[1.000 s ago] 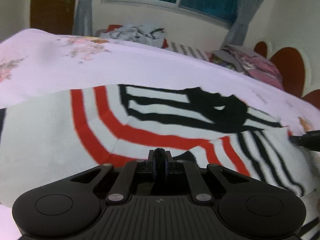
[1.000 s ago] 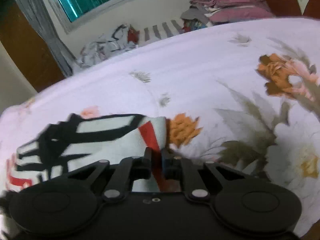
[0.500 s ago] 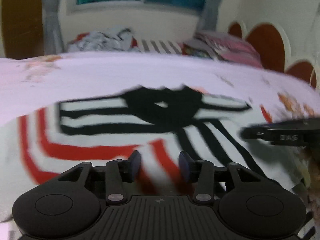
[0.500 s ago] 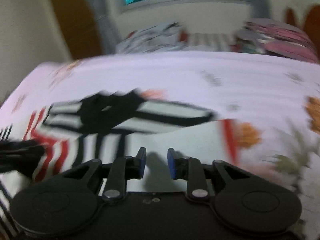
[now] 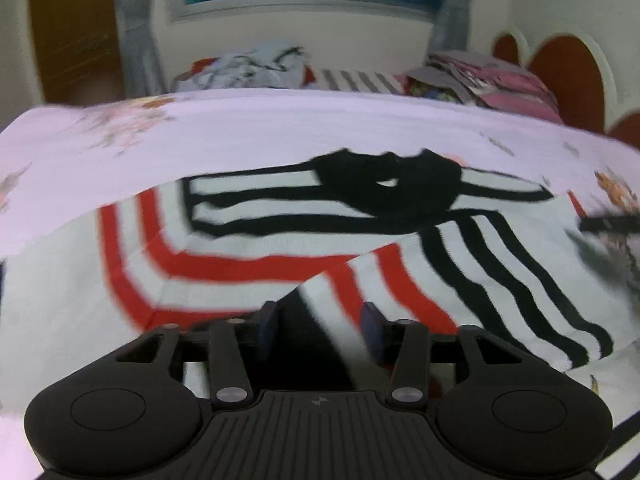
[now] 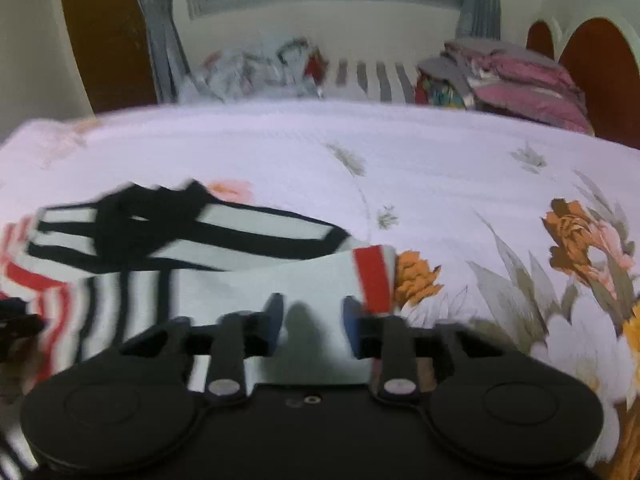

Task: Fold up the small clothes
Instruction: 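Move the left tool to the other black sleeve cuff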

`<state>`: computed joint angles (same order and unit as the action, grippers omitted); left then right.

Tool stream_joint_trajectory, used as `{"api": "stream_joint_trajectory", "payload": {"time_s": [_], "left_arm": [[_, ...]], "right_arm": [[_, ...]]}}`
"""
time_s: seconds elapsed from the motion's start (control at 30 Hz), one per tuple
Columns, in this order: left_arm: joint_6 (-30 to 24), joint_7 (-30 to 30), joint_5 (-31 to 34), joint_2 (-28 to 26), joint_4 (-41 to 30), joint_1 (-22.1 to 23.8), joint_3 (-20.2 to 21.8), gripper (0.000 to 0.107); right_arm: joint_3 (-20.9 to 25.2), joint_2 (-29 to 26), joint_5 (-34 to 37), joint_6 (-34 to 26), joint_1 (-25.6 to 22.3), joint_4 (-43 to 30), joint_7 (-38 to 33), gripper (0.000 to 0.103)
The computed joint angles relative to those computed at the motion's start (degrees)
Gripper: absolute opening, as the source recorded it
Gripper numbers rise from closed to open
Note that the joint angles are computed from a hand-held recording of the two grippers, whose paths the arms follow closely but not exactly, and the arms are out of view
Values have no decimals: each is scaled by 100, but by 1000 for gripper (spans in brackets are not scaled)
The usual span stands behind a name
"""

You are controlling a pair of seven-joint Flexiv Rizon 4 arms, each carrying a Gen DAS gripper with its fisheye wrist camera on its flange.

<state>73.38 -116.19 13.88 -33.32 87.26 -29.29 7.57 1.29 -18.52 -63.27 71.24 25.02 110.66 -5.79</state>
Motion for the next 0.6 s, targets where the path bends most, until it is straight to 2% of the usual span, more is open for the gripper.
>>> {"api": "stream_joint_trajectory", "payload": {"time_s": [0.03,0.1,0.2,0.3,0.37,0.43,0.53,0.6], "left_arm": [[79,-146,-12,122,199,-8,52,68],[186,-507,116,437,653,-104,285,71],[80,-722,390,907,1221,-21,406,71],[184,-589,466,1181,1608,351,192,71],[337,-440,429,1232,1731,571,43,71],[549,-275,296,1249,1830,753,-118,71],[776,37,98,1272,1944,878,-272,71],[898,208,15,1323,2031,889,-309,71]], "right_arm": [[-64,162,-333,203,47,223,465,34],[70,403,-453,244,29,507,839,32],[373,692,-492,-251,109,795,1051,32],[598,823,-489,-770,195,913,1236,31],[756,755,-112,-1429,309,844,1129,30],[724,729,-179,-1272,265,918,1481,29],[850,672,230,-1746,408,707,1205,29],[842,801,31,-1778,481,743,1563,30]]}}
